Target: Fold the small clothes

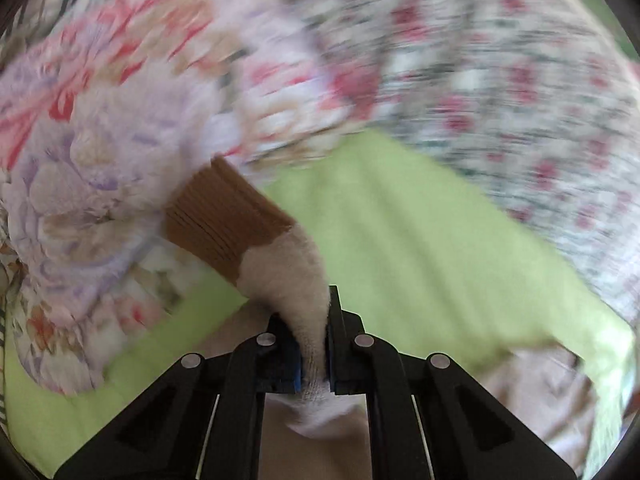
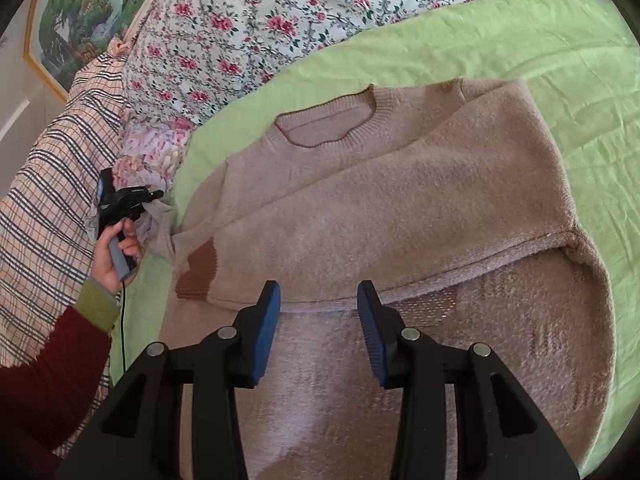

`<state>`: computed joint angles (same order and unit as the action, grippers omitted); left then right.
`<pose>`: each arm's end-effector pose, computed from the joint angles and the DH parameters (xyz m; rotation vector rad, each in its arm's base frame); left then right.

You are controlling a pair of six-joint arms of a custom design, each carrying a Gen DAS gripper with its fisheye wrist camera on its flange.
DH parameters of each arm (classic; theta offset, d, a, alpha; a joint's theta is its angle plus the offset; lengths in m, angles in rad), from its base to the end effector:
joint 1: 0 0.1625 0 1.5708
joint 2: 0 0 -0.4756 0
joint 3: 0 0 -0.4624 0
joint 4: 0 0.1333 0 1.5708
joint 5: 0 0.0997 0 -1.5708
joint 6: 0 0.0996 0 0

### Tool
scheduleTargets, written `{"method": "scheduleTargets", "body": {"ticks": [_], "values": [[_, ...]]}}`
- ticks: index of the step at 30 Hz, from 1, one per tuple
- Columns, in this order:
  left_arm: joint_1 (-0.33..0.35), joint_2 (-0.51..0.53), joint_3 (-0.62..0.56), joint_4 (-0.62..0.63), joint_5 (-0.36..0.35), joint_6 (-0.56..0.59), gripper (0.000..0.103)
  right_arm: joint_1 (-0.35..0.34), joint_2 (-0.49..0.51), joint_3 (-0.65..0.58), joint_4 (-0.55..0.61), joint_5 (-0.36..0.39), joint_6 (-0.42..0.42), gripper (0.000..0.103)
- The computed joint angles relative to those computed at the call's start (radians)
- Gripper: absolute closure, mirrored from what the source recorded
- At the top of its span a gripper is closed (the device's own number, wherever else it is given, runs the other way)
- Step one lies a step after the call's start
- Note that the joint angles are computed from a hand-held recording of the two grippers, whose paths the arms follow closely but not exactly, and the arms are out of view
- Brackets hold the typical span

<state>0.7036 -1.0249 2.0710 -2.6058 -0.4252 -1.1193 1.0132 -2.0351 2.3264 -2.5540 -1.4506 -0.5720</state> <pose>-0.2956 -0.5446 0.1266 -0.2726 2.2143 -1.1987 -0.0724 -0.3906 0.4424 0.0787 -2.7226 0.9168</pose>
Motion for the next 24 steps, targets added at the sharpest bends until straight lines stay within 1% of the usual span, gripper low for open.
{"method": "scheduleTargets", "body": {"ticks": [3,7,9,10,13,15,17,20,23,24], "values": [[-0.071,0.056,0.005,-0.205,-0.044,0.172,0.096,-0.007,-0.025,0.010,0.010,0.023,-0.004,0.062],[-0.148,0.161,-0.043,-0.382,-0.124,0.326,0.096,-0.031,-0.061,0.018,0.021,0.052,-0.004,0.062],[-0.182,0.215,-0.082,-0.423,-0.174,0.402,0.096,-0.058,-0.084,0.022,0.030,0.080,-0.004,0.062],[-0.197,0.238,-0.104,-0.419,-0.192,0.417,0.096,-0.073,-0.093,0.023,0.032,0.092,-0.001,0.062],[-0.230,0.324,-0.175,-0.443,-0.272,0.512,0.096,-0.119,-0.113,0.022,0.039,0.129,0.013,0.062],[-0.241,0.383,-0.228,-0.434,-0.313,0.561,0.096,-0.149,-0.122,0.023,0.037,0.153,0.023,0.062],[-0.248,0.434,-0.268,-0.407,-0.355,0.575,0.096,-0.172,-0.126,0.022,0.030,0.167,0.040,0.062],[-0.234,0.506,-0.329,-0.360,-0.408,0.599,0.095,-0.181,-0.123,0.018,0.022,0.168,0.052,0.061],[-0.213,0.547,-0.362,-0.295,-0.454,0.604,0.094,-0.169,-0.107,0.009,0.013,0.151,0.065,0.061],[-0.208,0.555,-0.370,-0.261,-0.467,0.594,0.090,-0.164,-0.102,0.008,0.011,0.148,0.071,0.061]]}}
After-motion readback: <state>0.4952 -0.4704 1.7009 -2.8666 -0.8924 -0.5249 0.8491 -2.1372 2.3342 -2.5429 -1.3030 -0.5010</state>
